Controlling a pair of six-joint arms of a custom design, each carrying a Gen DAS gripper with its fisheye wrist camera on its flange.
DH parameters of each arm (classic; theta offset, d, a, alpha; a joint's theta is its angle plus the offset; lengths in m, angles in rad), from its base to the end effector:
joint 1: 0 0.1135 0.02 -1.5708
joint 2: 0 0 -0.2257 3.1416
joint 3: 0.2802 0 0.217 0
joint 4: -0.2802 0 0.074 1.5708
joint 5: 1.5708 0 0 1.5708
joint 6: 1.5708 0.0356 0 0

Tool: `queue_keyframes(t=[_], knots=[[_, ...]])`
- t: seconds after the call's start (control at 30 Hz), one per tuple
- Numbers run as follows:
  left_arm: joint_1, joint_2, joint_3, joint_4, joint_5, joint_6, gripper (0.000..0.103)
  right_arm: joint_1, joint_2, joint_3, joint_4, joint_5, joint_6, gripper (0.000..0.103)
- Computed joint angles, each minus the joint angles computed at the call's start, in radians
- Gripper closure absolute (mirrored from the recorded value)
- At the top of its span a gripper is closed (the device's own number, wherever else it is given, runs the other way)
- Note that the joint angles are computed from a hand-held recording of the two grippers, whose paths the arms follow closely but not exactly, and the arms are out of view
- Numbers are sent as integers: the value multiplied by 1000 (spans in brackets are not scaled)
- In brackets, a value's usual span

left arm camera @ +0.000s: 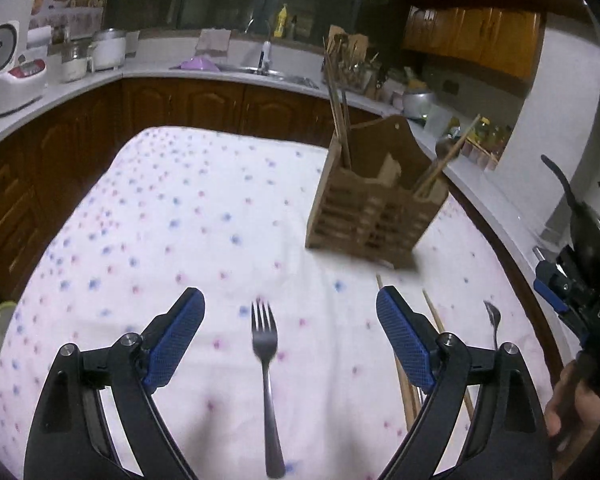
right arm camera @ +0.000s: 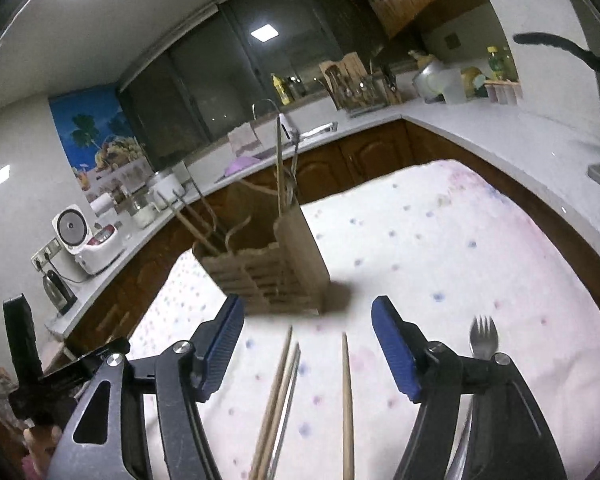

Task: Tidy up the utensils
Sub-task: 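Withdraw both tools from the holder back toward the table, then move both tools toward the remaining wooden chopsticks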

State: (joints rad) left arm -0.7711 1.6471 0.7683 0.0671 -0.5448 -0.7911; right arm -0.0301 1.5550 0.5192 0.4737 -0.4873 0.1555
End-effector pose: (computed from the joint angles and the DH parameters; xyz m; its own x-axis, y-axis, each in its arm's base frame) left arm 0.2197 -0.1877 0.1405 -0.6077 -0.2575 -0.7513 -0.1307 0.9655 -0.2251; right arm 0.2640 0.0087 0.1342 -0.5835 0.1545 -0.7973 -0.2825 0.8818 0.3776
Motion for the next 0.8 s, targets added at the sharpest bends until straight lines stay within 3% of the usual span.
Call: queue_keyframes(t=[0.2, 0.5, 0.7, 0.77, 0.8], knots=[[-52, 5, -34, -15, 0, -63, 13, 5, -74, -110, 3, 37, -50, 17], [-65, 62, 2, -49, 36, -91, 13, 25, -84, -188, -1, 90, -118, 17], [-58, 116, 51, -70, 70, -85, 13, 23, -42, -158, -54, 115, -143, 17], [-57, 126, 60, -75, 72, -80, 13, 34, -21, -123, -106, 143, -150, 11], [-56, 130, 63, -77, 73, -80, 13, 41, -11, -102, -139, 164, -148, 3]])
